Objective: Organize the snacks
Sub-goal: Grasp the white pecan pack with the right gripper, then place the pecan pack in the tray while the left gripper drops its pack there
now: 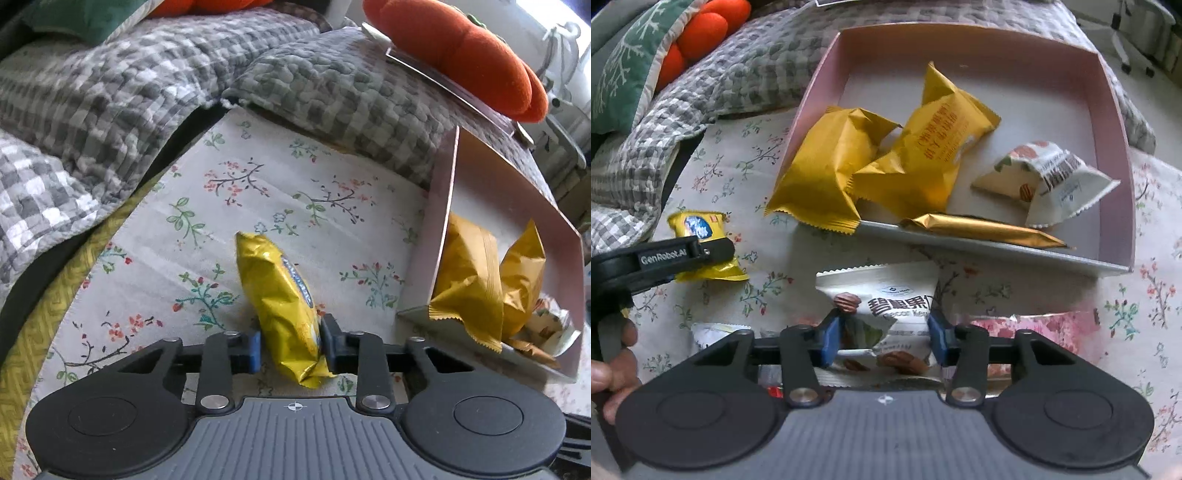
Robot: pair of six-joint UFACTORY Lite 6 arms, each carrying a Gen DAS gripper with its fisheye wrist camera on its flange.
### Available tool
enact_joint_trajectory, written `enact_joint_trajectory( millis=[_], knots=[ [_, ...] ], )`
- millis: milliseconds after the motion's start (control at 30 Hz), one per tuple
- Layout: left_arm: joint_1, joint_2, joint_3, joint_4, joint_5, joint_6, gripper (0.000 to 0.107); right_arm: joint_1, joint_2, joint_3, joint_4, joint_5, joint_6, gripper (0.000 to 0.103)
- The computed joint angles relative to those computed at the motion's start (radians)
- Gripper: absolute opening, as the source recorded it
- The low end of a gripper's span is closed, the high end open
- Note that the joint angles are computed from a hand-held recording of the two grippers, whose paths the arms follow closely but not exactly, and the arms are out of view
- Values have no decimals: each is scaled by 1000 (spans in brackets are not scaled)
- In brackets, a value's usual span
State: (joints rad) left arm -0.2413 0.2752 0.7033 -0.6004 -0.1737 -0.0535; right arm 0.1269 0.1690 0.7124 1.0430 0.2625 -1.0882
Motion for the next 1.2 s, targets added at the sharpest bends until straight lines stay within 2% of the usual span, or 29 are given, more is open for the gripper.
enact_joint_trajectory(
  millis=[267, 500, 600, 667, 900, 1000, 1100, 1200],
  knots=[
    [64, -64, -45, 218, 31, -193, 23, 21, -25, 5, -62, -4, 75, 31],
    [43, -143, -75, 65, 44, -34, 23, 8, -90, -4, -53, 25, 74, 29],
    [30, -184, -91, 87, 52, -53, 23, 2, -108, -11, -34, 31, 59, 29],
    [15, -208, -92, 22, 62, 14, 23, -8, -127, -19, -17, 41, 44, 29],
    [-37, -272, -91, 189, 65, -170, 23, -56, -173, -24, 107, 113, -81, 29],
    [-69, -285, -81, 213, 55, -191, 23, -131, -199, -7, 134, 182, -101, 29],
    [-100, -303, -76, 155, 6, -116, 23, -284, -197, 36, 195, 273, -145, 29],
    [-129, -268, -37, 263, -40, -199, 23, -372, -158, 65, 243, 237, -171, 29]
  ],
)
